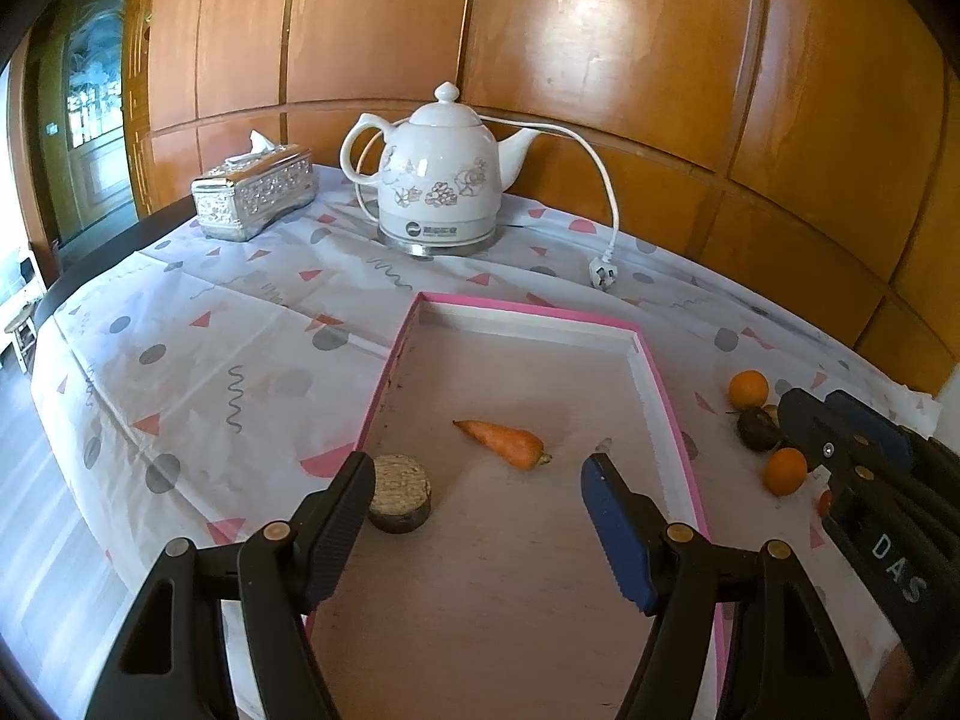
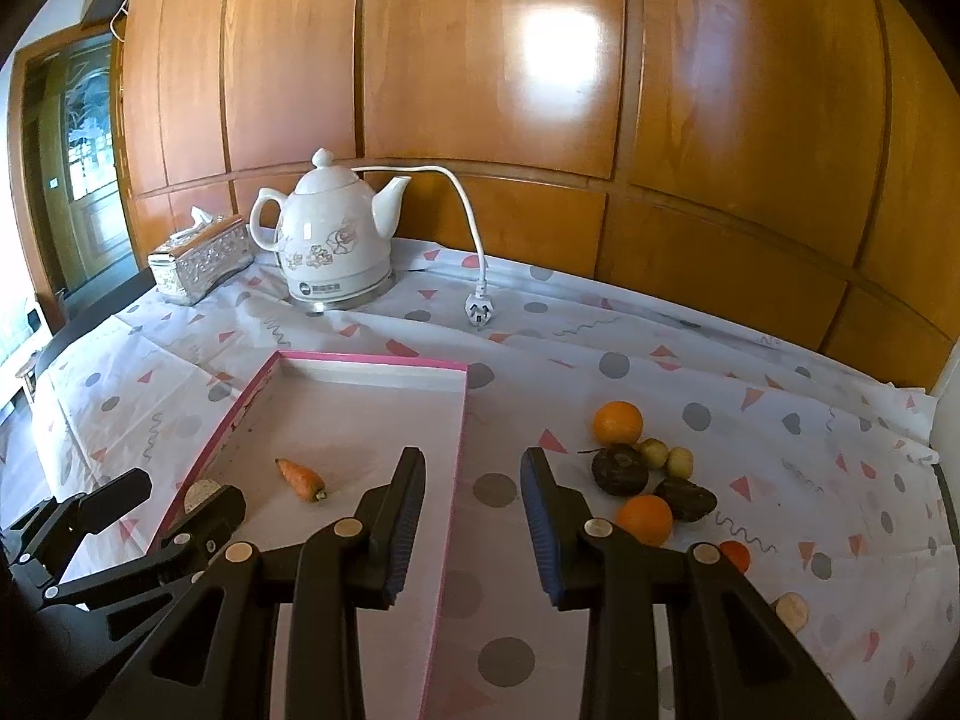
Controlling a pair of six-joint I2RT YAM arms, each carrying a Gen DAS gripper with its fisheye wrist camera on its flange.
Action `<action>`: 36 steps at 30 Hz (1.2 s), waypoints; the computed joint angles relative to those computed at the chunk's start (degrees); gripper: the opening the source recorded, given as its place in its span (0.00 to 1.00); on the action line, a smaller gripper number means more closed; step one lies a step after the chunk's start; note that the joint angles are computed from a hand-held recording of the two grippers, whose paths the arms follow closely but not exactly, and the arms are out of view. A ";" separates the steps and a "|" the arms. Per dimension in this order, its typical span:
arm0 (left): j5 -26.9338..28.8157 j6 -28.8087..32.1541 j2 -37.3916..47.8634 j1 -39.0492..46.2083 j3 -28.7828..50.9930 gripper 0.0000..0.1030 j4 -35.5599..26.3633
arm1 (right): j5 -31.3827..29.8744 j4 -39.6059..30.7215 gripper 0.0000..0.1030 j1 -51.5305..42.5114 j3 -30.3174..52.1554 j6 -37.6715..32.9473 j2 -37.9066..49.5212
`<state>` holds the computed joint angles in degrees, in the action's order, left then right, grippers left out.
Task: Organize fruits
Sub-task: 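Withdraw both open tools from the tray back toward the produce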
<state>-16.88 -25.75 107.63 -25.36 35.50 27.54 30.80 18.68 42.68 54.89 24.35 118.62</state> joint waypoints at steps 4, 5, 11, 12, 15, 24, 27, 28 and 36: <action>-0.29 0.25 0.05 -0.69 0.51 0.70 -0.71 | 0.88 0.78 0.32 -0.01 -0.99 -0.15 -0.65; -0.46 0.30 0.08 -0.95 0.69 0.70 -0.89 | 1.00 0.94 0.32 -0.03 -1.21 -0.09 -0.77; -1.19 1.40 0.71 -3.04 2.68 0.71 -2.88 | 0.21 2.55 0.32 -1.51 -3.32 -0.11 -1.29; -1.59 1.67 0.99 -3.57 3.12 0.72 -3.18 | -0.26 2.78 0.32 -2.03 -3.84 0.32 -1.25; -1.92 2.49 1.97 -4.99 5.04 0.73 -4.80 | -1.16 3.73 0.32 -3.75 -5.79 1.36 -1.14; -3.66 7.01 4.50 -11.61 10.27 0.73 -7.67 | -2.51 8.14 0.32 -10.85 -15.77 3.96 -3.16; -3.84 8.23 5.14 -13.63 11.61 0.73 -8.19 | -2.54 9.91 0.32 -13.62 -19.29 4.35 -3.81; -3.98 8.63 5.40 -14.26 12.05 0.73 -8.28 | -2.49 10.45 0.32 -14.52 -20.51 4.41 -4.02; -5.00 10.73 7.22 -18.32 15.39 0.73 -9.75 | -3.64 16.25 0.32 -20.88 -28.02 3.73 -4.24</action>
<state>-21.87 -15.02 114.85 -43.68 50.89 17.79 27.16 34.93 21.80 26.87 28.08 114.37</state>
